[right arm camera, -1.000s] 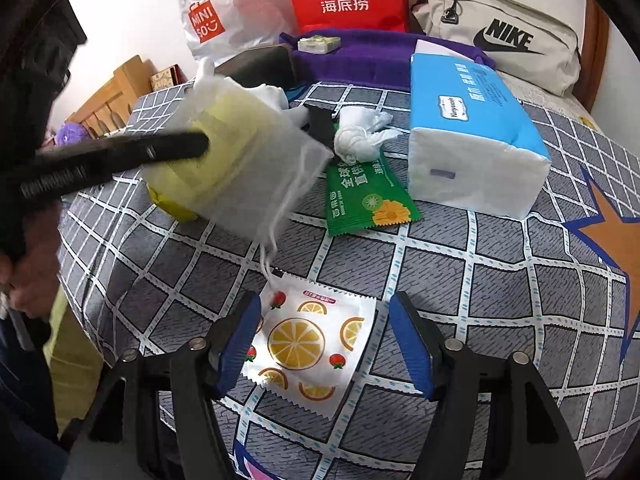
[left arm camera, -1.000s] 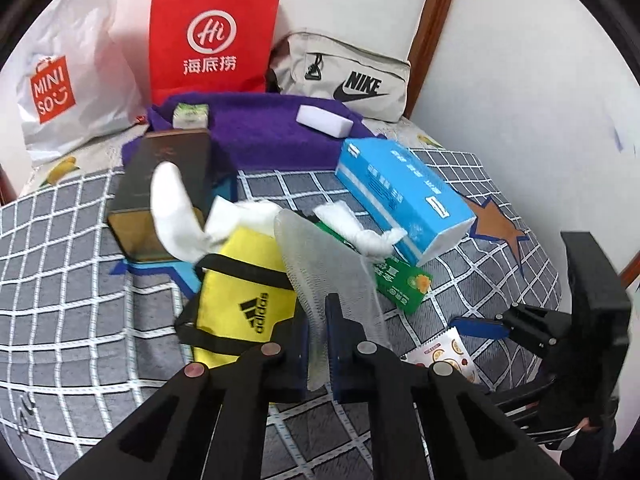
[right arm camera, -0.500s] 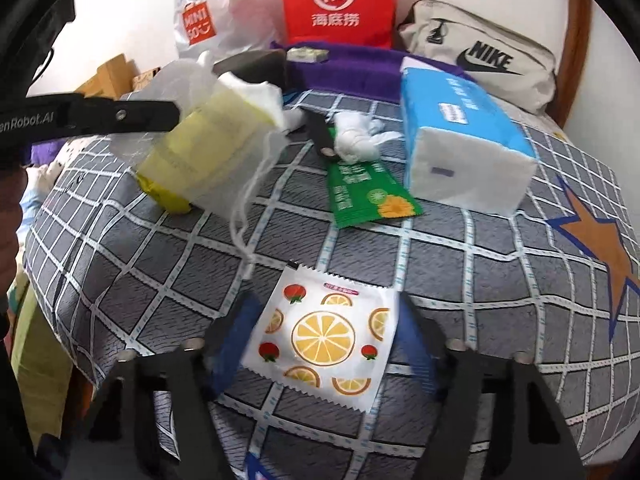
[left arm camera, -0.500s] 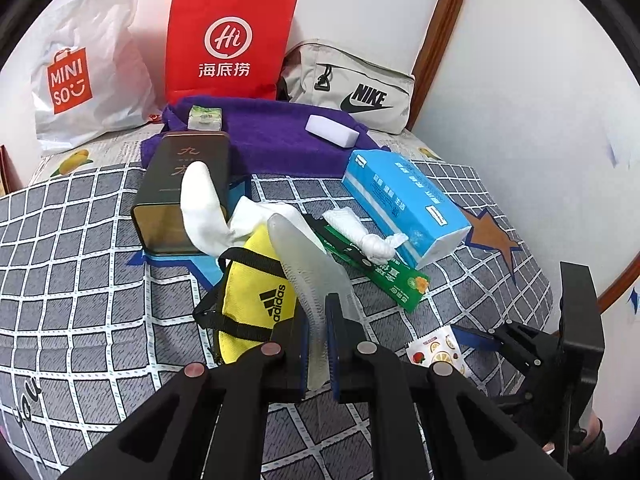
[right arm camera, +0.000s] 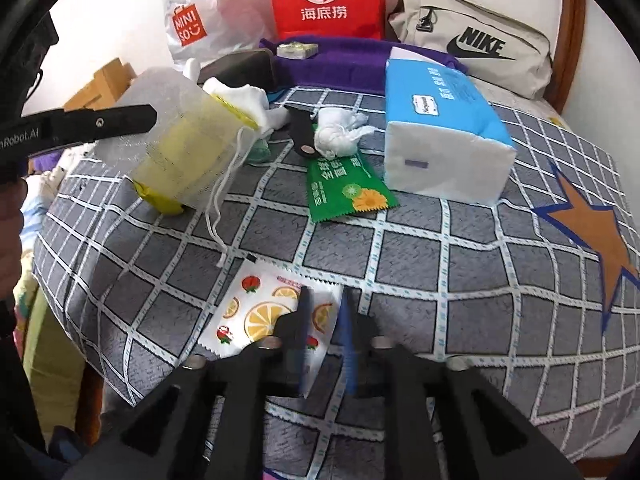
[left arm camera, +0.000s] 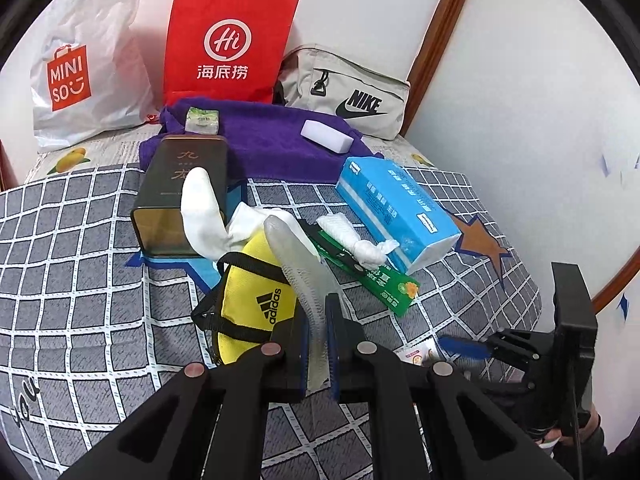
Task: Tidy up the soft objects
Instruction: 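Close the right gripper on the fruit-print sachet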
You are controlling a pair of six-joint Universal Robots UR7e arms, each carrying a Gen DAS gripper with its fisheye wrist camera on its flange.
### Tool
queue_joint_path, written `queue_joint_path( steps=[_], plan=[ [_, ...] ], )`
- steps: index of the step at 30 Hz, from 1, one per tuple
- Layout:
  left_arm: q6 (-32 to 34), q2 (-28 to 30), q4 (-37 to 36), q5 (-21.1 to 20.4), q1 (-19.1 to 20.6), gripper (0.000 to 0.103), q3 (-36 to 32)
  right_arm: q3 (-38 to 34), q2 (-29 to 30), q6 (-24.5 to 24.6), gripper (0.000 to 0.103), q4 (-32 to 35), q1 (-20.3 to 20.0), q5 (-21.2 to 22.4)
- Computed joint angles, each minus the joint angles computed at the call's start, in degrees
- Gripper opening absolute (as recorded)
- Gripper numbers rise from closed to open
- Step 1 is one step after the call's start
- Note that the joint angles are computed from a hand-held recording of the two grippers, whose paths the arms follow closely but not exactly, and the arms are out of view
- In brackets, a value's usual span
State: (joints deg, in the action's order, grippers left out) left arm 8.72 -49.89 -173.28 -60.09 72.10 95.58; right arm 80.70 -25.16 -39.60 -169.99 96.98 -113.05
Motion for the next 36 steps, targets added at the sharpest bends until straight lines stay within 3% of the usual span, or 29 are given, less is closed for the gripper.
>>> queue_joint_path(
  steps=[1,2,6,10,12,16,20,22,25,36],
  plan=[
    [-0.16,0.08,0.32,0.00,0.02,0.008,-0.11,0.24,-0.36,1.01,0.068,1.06,-0.06,0.27],
    [-0.25,0.09,0.47,-0.07,0.02,0.008,-0.12,0.50,-0.75,2.43,0.075,2.37,-0.15,0.72],
    [-0.13,0.23,0.73,-0.53,0.08,0.008,-0.10,2.93,-1.11,4.98,0.081,-0.50,-0.21,1.74],
    [-0.16,0.20,1.02,-0.71,0.16,0.008,-0.05,3.29,1.84,2.33,0.083,-8.16,1.25,-2.78],
    [-0.17,-0.03,0.64,-0.79,0.21,0.008,0.31,3.91,2.24,1.59,0.080,-10.12,1.35,-2.15],
    [-0.64,-0.21,0.57,-0.82,0.40,0.008,0.51,4.25,2.69,-0.54,0.061,-12.47,1.41,-0.64],
    [-0.68,-0.46,0.45,-1.04,0.54,0.008,0.91,4.00,2.73,-1.17,0.051,-12.31,1.33,0.24],
    [-0.67,-0.55,0.35,-1.22,0.61,0.008,1.07,4.03,2.59,-1.62,0.028,-12.03,1.37,0.42],
    [-0.91,-0.60,0.25,-1.41,0.71,0.008,1.20,4.51,1.98,-1.79,0.015,-10.23,1.46,1.38],
    [-1.11,-1.60,-0.56,-1.82,0.59,0.008,1.41,3.24,0.09,0.82,0.012,-2.42,1.41,5.15]
  ],
)
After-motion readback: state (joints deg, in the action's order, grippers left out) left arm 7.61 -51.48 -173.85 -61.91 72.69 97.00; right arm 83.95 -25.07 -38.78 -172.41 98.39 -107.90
